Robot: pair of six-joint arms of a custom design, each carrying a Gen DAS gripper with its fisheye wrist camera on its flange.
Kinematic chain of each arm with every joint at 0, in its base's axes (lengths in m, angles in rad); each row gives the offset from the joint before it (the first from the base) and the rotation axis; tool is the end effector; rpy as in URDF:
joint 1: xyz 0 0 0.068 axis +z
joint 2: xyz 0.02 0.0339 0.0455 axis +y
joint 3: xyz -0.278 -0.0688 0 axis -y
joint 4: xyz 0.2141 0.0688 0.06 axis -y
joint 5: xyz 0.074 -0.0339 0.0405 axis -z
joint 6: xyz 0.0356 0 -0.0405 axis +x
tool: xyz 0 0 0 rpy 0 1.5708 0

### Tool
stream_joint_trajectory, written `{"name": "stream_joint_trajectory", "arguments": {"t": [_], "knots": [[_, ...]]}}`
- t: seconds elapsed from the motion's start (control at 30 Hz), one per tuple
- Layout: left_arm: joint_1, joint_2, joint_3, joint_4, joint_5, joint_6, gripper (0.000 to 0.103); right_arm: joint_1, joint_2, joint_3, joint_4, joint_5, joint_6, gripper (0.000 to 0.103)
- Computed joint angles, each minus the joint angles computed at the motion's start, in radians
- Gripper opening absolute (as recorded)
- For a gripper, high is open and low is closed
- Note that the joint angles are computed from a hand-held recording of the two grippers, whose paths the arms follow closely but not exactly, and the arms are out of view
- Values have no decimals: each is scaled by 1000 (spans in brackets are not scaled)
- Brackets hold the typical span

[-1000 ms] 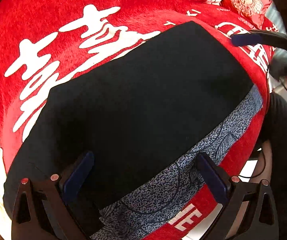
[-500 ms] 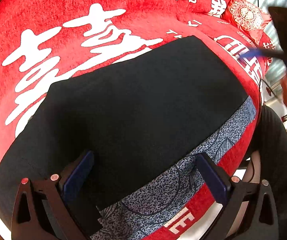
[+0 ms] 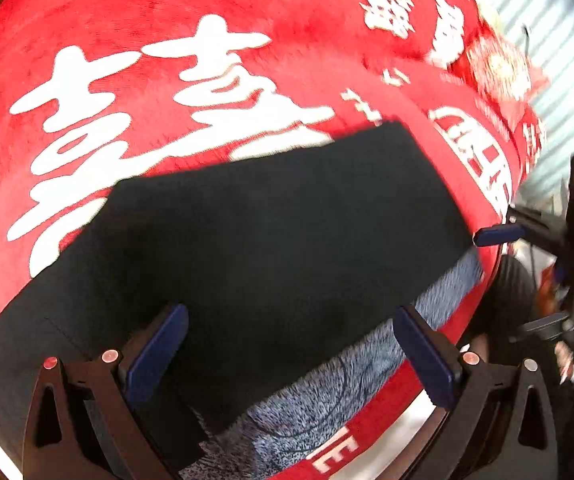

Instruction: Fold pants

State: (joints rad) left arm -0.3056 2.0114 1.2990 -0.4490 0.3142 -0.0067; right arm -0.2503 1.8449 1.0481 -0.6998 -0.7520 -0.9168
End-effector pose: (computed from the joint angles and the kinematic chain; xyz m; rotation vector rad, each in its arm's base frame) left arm 0.3617 -0.1256 0.1715 0.4972 2.6970 -0.5174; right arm 0.2920 -0.0496 0.1702 -0.8715 2.4031 0.7898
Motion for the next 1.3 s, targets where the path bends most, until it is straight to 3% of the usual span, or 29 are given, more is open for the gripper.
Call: {"name": "stream_joint_trajectory", "arguments": {"t": [0.1,0.17,0.33,0.47,0.53,0.63,0.9,0.97,1.07,1.13,1.3], "knots": [[17,28,35,-36,8,8,103,83,-69,-45,184,94,140,93],[6,38,46,-52,-20,31,103,179,-97,-63,282,239,220,94],[-24,-15,18,-26,-84,12,103,318,-74,-58,350,388,236,95],[-36,24,51,-74,-174,27,103,405,6,-86,418,597,212,102],[-50,96,89,-134,-271,21,103,407,3,-112,458,600,211,103],[26,92,38,-81,-134,-29,103,399,8,-104,447,594,210,103],[47,1,-102,-13,-179,-22,103,402,8,-88,425,604,196,103],[81,-61,-169,17,-146,-39,103,406,-5,-92,425,615,205,103],[108,-179,-319,96,-195,-75,103,415,-49,-102,407,602,234,103],[158,-270,-430,137,-180,-103,103,432,-86,-123,417,595,248,103],[378,-484,-652,180,-193,-167,103,532,-146,-116,404,542,329,103]]}}
